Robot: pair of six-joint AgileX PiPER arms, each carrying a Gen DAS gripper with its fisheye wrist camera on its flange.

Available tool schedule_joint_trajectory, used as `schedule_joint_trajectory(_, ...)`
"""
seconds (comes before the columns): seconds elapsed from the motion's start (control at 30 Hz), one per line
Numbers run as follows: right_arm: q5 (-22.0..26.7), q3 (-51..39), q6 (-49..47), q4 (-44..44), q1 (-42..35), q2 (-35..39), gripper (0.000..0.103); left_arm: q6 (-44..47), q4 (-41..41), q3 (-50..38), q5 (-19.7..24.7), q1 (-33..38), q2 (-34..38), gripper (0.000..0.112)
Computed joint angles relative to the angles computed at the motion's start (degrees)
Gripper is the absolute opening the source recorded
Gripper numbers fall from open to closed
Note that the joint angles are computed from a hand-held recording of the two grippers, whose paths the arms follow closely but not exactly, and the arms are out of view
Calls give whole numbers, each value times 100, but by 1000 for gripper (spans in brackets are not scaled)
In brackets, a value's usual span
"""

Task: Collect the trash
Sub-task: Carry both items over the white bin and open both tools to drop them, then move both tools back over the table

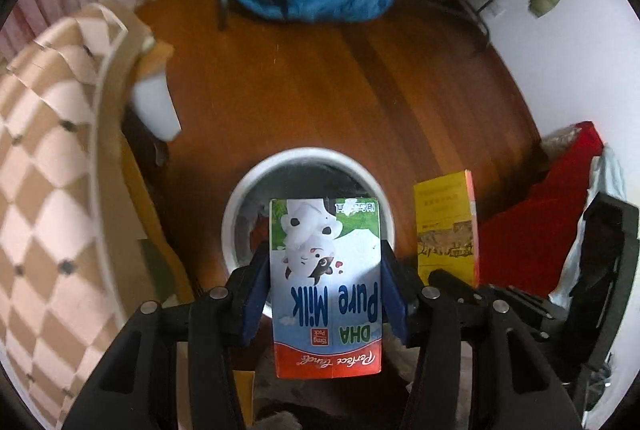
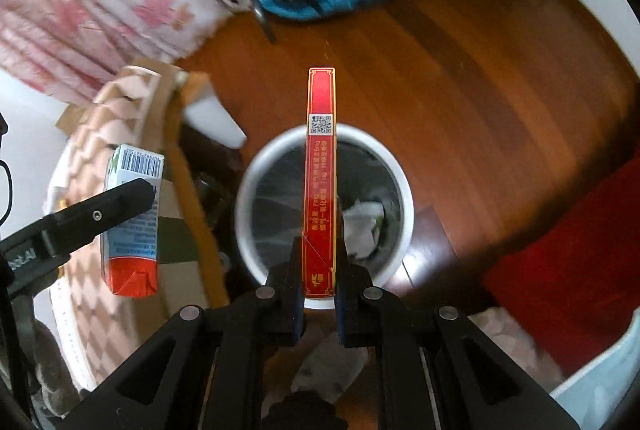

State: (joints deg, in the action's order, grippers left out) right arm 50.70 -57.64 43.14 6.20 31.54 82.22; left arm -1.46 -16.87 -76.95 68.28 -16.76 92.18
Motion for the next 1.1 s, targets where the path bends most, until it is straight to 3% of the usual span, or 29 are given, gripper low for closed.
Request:
schedule_joint_trajectory(0.03, -178, 171, -242, 221, -163, 112, 12, -39, 64, -33, -66, -59, 160, 56)
schedule_joint_trajectory(0.07, -375, 351, -482, 436, -299, 229, 12, -65, 70, -57, -118, -83, 293, 73)
schedule_joint_trajectory(0.13, -719, 687, -879, 798, -459, 375, 12, -131, 120, -59, -188, -126, 406, 97)
schedule_joint_trajectory(0.37, -1236, 835, -2052, 1853, -715, 1190, 18, -519, 690, 500, -538, -149, 161, 99)
schedule_joint_trajectory(0.4, -1275, 820, -2101, 1910, -714, 1263, 38, -534, 781, 610, -574, -132, 79, 99)
schedule_joint_trajectory(0.43, -1309, 849, -2104, 1917, -704, 1266, 70, -617, 952, 739, -642, -182, -33, 99)
schedule_joint_trajectory(0.5, -1356, 899, -2068, 1918, -657, 1219, 99, -711, 1225, 890, -703, -227, -158, 99)
schedule_joint_trajectory(0.83, 46, 297, 475, -332, 272, 1029, 103, -1154, 2016, 1354, -720, -557, -668, 99)
schedule_joint_trajectory(1.1, 911, -134, 1137, -869, 731, 794, 103, -1244, 2109, 1384, -478, -636, -1061, 99)
